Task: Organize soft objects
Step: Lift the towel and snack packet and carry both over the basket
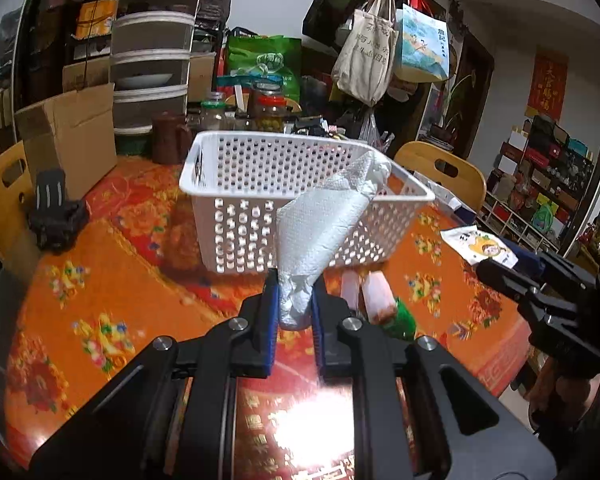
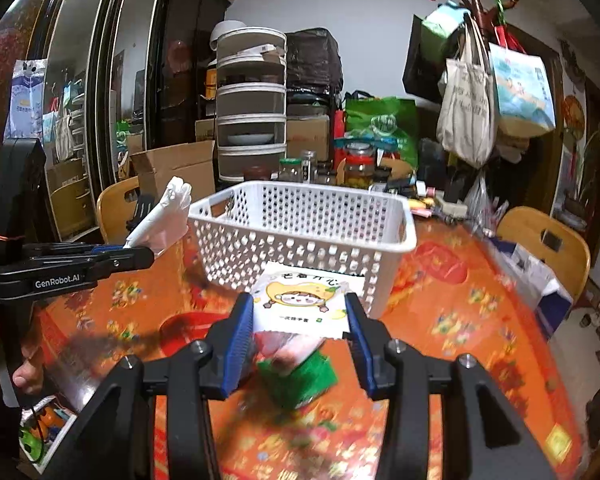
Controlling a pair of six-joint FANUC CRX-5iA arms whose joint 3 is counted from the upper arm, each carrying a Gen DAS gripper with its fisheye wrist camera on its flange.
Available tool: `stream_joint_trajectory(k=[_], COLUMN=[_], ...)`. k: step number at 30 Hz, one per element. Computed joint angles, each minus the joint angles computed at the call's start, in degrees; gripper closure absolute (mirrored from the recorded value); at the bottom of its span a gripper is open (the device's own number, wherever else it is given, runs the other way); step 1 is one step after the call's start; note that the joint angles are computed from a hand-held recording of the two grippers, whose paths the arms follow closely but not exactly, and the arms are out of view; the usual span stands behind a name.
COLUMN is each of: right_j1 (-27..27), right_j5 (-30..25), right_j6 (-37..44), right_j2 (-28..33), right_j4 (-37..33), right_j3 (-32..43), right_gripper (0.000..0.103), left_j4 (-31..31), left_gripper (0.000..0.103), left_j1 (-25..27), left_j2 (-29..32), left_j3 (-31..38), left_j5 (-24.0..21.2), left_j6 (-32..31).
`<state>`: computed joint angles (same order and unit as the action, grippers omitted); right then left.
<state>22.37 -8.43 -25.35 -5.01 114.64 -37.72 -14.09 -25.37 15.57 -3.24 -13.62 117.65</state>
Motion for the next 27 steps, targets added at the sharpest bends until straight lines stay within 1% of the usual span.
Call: stream_joint_trajectory(k=[5, 6, 8, 9, 11, 12, 13, 14, 15, 17, 19, 21, 22, 26, 27], right_j1=[1.4, 1.9, 3.4, 4.6, 6.9, 8.0, 8.8, 9.7, 10.1, 10.9, 11.0, 10.8, 10.6, 9.6, 9.3], right_j5=[-0.8, -1.0, -2.0, -2.8, -4.5, -5.7, -6.9, -8.5, -9.6, -12.6, -15.2, -17.9, -20.0, -26.3, -28.3], right_j6=[9.9, 13.0, 20.5, 25.1, 36.0, 42.1, 46.1, 52.1, 56.0, 63.6, 69.5, 74.1, 77.7, 84.0, 85.5], right_j2=[1.9, 2.5, 3.7, 4.4, 6.3, 7.5, 8.4, 9.7, 10.9, 13.5, 16.1, 18.8, 20.7, 26.7, 28.2], right_j4=[-9.5, -12.8, -20.8, -26.0, -38.4, -44.9, -49.3, -55.5, -59.5, -67.3, -73.5, -78.6, -82.8, -90.0, -91.8], right_j3=[3.7, 4.6, 6.7, 8.0, 11.7, 14.1, 15.8, 18.6, 20.9, 25.8, 30.5, 35.1, 38.6, 48.1, 50.7], right_gripper=[0.058, 0.058, 0.058, 0.058, 0.058, 0.058, 0.058, 0.058, 0.058, 0.058, 0.058, 0.058, 0.058, 0.058, 0.058], left_j4=[5.7, 8.6, 13.3, 15.5, 17.5, 17.5, 17.8, 18.3, 18.4, 18.5, 19.8, 20.0, 20.0, 18.3, 17.9], left_gripper=[0.090, 0.090, 0.090, 0.090, 0.090, 0.090, 0.090, 0.090, 0.090, 0.090, 0.090, 0.090, 0.090, 0.090, 0.090], left_j1=[1.0, 1.4, 2.2, 2.5, 2.9, 3.1, 3.2, 3.4, 3.6, 4.1, 4.7, 5.2, 5.5, 5.9, 5.9], left_j2=[0.7, 1.1, 1.9, 2.4, 4.0, 5.0, 5.8, 6.7, 8.1, 10.3, 13.6, 16.5, 18.5, 25.7, 27.0], left_j3=[1.9, 2.2, 3.3, 4.1, 7.1, 9.4, 11.0, 12.5, 15.3, 19.0, 24.2, 28.9, 32.3, 44.8, 46.9], left_j5=[0.0, 0.2, 0.0, -0.4, -2.3, -4.0, -5.2, -6.3, -8.6, -11.2, -15.2, -18.5, -21.0, -30.0, -31.5], left_j6=[-6.9, -9.9, -14.8, -17.1, -19.3, -19.6, -19.9, -20.4, -20.4, -20.0, -20.8, -19.9, -19.4, -17.7, -17.6])
